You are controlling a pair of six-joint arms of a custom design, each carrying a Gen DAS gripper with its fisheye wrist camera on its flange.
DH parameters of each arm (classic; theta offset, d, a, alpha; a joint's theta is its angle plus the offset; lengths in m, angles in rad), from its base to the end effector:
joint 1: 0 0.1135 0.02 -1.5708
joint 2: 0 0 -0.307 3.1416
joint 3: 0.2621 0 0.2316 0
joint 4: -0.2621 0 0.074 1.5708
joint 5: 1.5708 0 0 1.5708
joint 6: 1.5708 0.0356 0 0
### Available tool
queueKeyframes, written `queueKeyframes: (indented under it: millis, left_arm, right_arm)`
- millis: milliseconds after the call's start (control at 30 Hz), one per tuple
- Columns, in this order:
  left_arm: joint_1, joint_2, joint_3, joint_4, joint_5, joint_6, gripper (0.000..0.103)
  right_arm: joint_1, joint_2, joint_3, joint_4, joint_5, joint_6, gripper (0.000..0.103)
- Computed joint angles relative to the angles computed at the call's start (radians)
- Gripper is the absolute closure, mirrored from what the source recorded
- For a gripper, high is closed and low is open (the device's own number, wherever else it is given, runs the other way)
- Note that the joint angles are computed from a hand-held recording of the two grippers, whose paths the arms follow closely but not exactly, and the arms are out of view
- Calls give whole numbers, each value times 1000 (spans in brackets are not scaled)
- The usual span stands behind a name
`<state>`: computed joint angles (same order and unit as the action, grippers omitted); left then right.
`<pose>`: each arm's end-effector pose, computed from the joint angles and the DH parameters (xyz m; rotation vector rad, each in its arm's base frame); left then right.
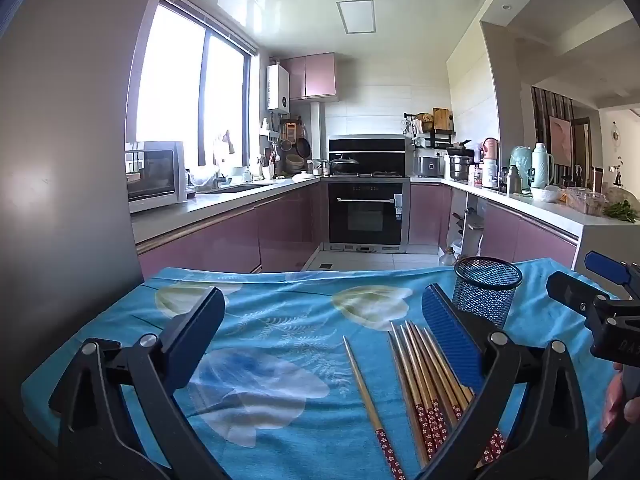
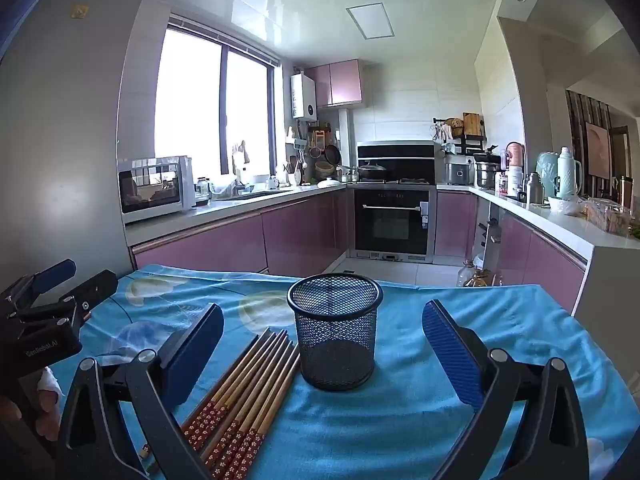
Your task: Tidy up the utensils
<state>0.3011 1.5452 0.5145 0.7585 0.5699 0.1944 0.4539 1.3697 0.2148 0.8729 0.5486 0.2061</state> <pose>0.2719 0.0643 0.2315 0.2969 1.7778 -0.1721 0.1917 0.0728 0.2049 0.1528 1.8042 -0.0403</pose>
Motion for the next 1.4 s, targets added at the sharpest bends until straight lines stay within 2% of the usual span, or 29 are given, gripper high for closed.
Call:
queueKeyframes:
  millis: [100,167,267,300,333,600,633,800,1400]
  left_arm:
    - [-9,6,-9,28,-8,-7,6]
    - [-12,6,-21,45,-8,-8,6]
    - [-25,13,-22,60,-22,-11,6]
    - [-30,16,-21,64,-25,-12,6]
    - [-14,29,-42,114,4,-19,6]
    - [-15,32,-56,147,11,-26,6]
    - [5,4,-54,117,33,-24,6]
    - [12,-17,-63,117,43,-26,6]
    - [-1,-21,-68,122,27,-26,6]
  right_arm:
    - [5,1,-1,1,7,-1,7]
    - [40,-26,10,-45,44,6,7]
    - [36,-17,27,-57,36,5,7]
    - [30,-18,27,-53,31,0,7]
    - [30,-18,29,-55,29,0,7]
    - [28,4,6,0,27,1,7]
    - [27,4,5,2,27,0,7]
    - [16,10,1,16,17,1,7]
    - [9,30,-7,38,14,10,7]
